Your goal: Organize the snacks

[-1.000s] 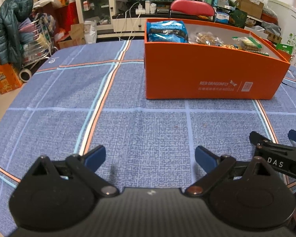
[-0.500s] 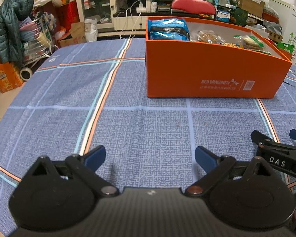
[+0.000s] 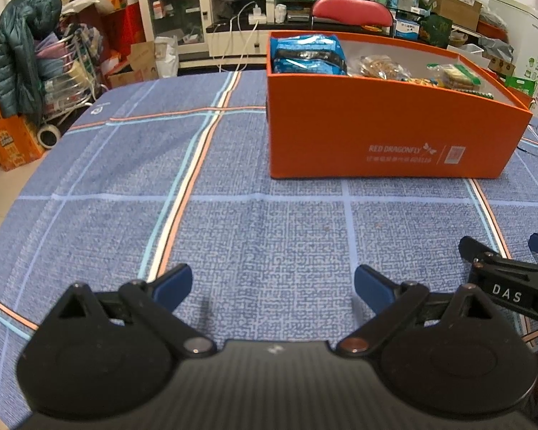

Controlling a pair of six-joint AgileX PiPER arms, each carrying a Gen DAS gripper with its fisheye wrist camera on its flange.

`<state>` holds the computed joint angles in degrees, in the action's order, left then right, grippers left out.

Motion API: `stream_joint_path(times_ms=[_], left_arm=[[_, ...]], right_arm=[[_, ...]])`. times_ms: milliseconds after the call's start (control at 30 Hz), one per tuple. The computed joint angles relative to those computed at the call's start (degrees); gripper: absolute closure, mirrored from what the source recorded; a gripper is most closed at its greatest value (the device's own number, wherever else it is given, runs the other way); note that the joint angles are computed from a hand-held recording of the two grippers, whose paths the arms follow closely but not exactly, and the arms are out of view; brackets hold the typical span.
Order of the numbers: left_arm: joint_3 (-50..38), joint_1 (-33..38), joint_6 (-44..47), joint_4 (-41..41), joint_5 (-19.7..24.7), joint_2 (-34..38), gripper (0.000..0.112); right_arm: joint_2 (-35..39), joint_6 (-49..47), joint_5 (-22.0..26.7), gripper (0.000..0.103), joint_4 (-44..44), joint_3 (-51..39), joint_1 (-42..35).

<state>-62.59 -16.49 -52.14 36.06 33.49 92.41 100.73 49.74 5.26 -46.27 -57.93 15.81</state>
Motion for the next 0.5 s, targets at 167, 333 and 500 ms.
stream_joint_path(times_ms=[167, 333, 500], left_arm=[[-0.2, -0.1, 0.1, -0.1, 0.2, 0.2, 0.017], [-0.3, -0.1, 0.0, -0.2, 0.3, 0.3, 0.017], [-0.1, -0.2, -0.3, 0.0, 0.4, 0.2, 0.017]], right_arm=[[0.0, 0.1, 0.0, 0.008, -0.1, 0.0, 0.0], [0.0, 0.5, 0.0, 0.008, -0.5, 0.1, 0.0], [0.0, 0.6, 0.0, 0.008, -0.6, 0.1, 0.0]])
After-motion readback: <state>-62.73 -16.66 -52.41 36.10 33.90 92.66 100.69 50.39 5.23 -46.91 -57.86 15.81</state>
